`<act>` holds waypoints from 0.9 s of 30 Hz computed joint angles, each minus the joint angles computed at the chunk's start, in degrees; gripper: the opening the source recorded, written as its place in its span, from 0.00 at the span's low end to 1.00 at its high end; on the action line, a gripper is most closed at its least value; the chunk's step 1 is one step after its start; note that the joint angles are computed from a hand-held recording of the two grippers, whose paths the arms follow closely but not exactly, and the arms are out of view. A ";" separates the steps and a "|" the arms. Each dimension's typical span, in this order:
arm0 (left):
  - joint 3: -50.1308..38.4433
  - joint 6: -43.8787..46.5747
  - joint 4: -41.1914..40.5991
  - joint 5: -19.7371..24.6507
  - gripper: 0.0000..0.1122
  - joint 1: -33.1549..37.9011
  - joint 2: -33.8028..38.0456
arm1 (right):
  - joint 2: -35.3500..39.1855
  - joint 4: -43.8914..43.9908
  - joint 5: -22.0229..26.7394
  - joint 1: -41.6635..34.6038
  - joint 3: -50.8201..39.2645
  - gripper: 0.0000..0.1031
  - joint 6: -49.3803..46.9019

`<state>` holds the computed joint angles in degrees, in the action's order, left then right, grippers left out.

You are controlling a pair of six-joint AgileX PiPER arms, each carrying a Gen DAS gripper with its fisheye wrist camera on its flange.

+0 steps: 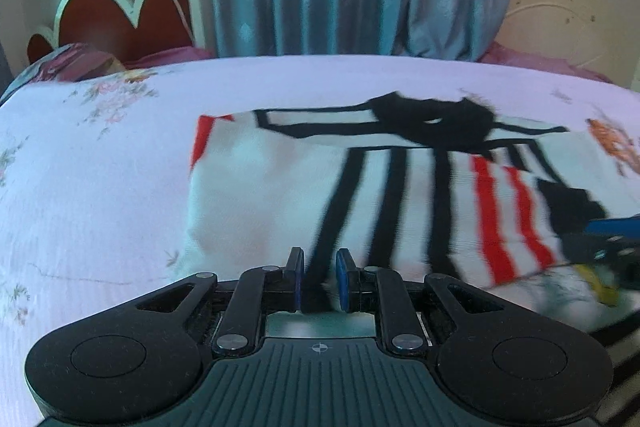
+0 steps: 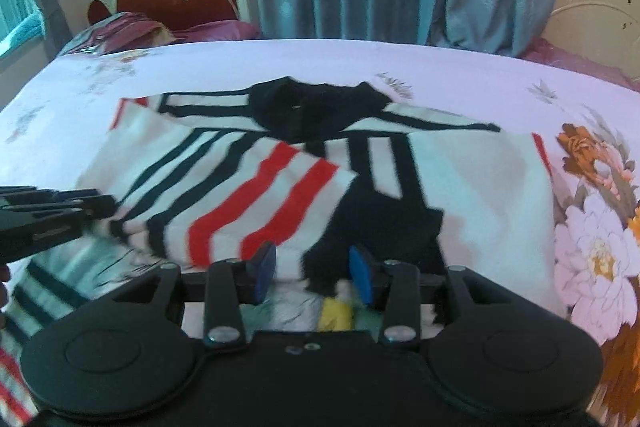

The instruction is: Fold small clothes

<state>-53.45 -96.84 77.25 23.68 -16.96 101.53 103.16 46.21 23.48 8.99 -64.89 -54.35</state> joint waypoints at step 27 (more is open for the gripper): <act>5.64 -4.51 -4.69 9.38 0.17 -13.20 -2.38 | -5.67 6.44 6.68 -11.31 10.09 0.41 -16.62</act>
